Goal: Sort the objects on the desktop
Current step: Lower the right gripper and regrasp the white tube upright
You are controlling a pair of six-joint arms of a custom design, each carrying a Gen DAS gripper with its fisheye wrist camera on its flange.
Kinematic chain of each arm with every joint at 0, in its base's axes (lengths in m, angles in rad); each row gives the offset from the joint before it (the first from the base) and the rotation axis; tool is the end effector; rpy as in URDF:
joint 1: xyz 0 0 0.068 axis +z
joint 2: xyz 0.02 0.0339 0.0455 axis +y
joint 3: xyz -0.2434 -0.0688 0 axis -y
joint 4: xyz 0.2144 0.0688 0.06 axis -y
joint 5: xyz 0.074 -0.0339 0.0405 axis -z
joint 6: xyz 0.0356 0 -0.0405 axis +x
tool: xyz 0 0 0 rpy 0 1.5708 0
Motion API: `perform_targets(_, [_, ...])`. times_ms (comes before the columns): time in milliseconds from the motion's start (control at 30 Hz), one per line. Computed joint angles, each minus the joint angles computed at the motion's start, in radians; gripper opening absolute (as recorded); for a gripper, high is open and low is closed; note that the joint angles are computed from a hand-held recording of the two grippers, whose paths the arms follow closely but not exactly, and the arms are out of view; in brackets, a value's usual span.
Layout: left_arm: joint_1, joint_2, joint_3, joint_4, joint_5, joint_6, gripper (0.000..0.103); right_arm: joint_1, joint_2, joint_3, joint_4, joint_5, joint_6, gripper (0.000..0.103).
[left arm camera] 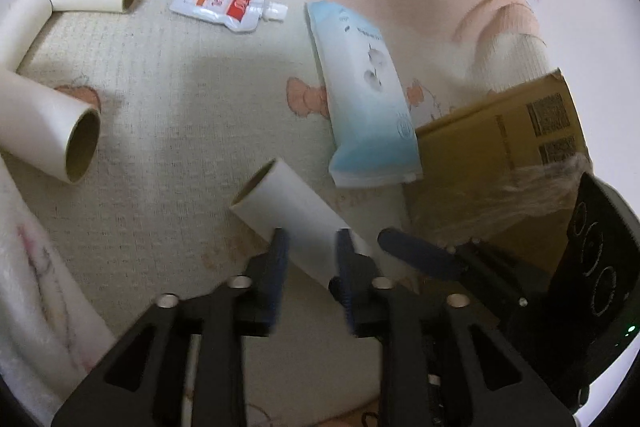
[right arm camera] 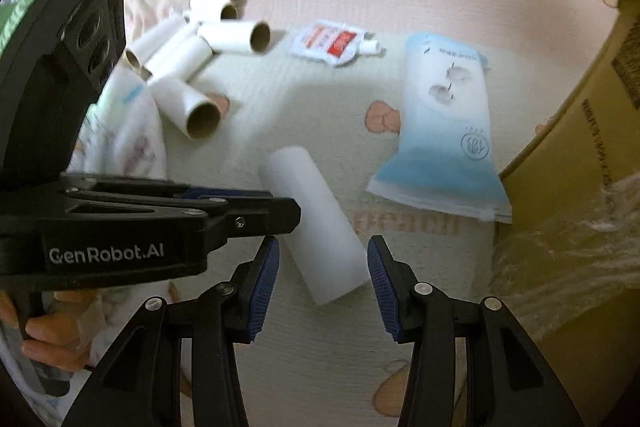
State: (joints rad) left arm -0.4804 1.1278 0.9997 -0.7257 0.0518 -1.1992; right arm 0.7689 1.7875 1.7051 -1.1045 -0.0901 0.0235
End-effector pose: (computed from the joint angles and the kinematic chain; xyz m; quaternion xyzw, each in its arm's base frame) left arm 0.1836 -0.0977 0.2829 -0.3207 0.8795 -0.2773 0.2161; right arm 0.2363 0.2331 0.2919 -0.3651 0.9102 0.1143 0.1588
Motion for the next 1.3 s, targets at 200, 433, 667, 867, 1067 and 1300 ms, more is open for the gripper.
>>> perform_targets(200, [0.082, -0.034, -0.092, 0.099, 0.043, -0.042, 0.050, -0.058, 0.055, 0.035, 0.007, -0.144, 0.027, 0.043])
perform_targets(433, [0.195, -0.057, -0.159, 0.187, 0.164, -0.013, 0.028, -0.064, 0.153, 0.090, -0.012, -0.222, 0.094, 0.043])
perform_targets(667, [0.243, -0.055, -0.222, 0.282, 0.291, -0.051, 0.037, -0.018, 0.222, 0.131, -0.038, -0.143, 0.207, 0.043])
perform_targets(867, [0.217, -0.033, -0.198, 0.264, 0.273, -0.043, 0.040, 0.006, 0.180, 0.056, 0.034, -0.112, 0.227, 0.043])
perform_targets(1067, [0.210, -0.022, -0.208, 0.288, 0.292, -0.042, 0.042, -0.028, 0.089, -0.116, 0.196, -0.180, 0.295, 0.044])
perform_targets(1300, [0.217, -0.032, -0.213, 0.282, 0.297, -0.029, 0.042, 0.003, 0.048, -0.191, 0.264, -0.145, 0.287, 0.044])
